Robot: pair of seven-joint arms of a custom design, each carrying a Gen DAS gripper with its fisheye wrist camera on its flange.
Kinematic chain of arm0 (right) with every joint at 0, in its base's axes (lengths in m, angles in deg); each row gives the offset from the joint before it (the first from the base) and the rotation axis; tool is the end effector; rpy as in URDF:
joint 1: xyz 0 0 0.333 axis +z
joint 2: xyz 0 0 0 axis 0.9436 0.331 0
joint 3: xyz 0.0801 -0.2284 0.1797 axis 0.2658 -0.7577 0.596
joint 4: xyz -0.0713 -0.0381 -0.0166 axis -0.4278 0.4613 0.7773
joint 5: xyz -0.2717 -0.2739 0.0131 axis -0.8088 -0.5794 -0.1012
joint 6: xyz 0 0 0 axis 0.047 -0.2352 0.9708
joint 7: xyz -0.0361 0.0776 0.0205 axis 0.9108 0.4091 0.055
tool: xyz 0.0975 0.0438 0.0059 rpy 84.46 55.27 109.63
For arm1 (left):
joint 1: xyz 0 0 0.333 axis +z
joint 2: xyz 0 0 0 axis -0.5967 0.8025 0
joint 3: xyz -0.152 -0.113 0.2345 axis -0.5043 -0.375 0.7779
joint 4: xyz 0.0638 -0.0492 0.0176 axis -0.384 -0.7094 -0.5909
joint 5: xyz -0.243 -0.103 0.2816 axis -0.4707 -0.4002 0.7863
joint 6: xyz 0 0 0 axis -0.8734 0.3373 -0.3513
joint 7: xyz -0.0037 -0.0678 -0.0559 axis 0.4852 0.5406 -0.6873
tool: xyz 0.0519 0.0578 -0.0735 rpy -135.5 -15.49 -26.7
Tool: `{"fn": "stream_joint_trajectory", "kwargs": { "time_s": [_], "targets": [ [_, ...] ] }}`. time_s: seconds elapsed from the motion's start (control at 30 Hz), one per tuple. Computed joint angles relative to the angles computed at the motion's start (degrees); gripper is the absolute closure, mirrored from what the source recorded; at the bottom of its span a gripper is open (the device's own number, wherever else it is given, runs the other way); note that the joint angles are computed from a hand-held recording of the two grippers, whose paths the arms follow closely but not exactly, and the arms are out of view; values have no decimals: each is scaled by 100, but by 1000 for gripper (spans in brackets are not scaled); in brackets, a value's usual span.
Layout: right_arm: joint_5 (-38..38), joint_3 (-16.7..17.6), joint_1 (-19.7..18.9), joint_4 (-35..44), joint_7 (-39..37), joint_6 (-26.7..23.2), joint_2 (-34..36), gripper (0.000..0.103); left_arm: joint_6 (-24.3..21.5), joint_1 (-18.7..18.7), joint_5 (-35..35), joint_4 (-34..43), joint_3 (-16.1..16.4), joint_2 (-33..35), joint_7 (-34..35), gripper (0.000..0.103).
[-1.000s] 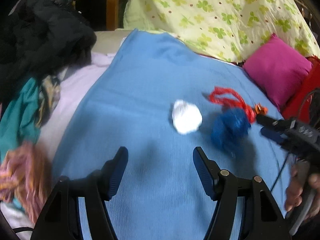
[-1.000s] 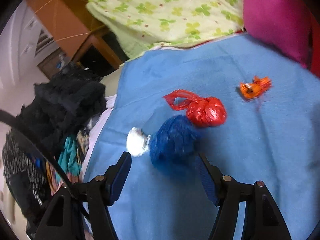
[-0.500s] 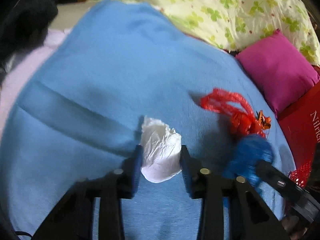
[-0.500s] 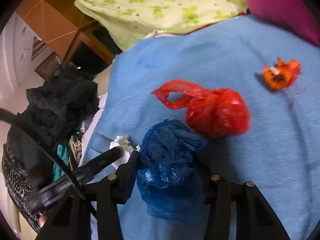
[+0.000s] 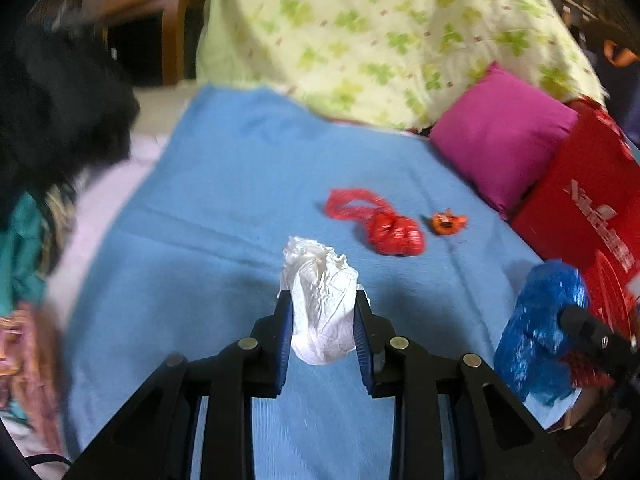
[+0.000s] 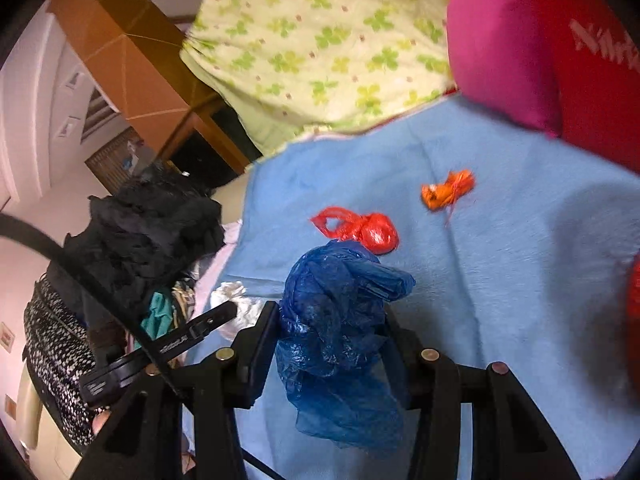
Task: Collect trash
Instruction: 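Carry the white tissue and blue bag toward the red wastebasket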
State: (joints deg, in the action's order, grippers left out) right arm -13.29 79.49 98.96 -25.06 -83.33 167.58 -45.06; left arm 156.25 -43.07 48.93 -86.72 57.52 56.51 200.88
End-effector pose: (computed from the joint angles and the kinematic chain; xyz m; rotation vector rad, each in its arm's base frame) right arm 0.5176 0.3638 0.5018 -1.0046 1.9186 -0.4242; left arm 0.6593 -0.1997 0.5423 -1.3357 2.3306 -1.0502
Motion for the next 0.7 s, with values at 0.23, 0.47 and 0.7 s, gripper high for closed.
{"fn": "stream_joint_trajectory", "kwargs": {
  "time_s": [0.23, 0.47, 0.7],
  "targets": [
    [-541, 529, 170, -578, 394, -1043, -1007, 52, 454, -7, -568, -1495, 14, -1490, 646, 73],
    [-574, 1056, 231, -778, 397, -1851, -1478, 52, 931, -280, -668, -2330, 186, -2303, 952, 73],
    [-583, 1343, 265, -907, 405, -2216, -1775, 52, 1271, -474, -649, -2886, 327, -2909, 1015, 72]
  ]
}}
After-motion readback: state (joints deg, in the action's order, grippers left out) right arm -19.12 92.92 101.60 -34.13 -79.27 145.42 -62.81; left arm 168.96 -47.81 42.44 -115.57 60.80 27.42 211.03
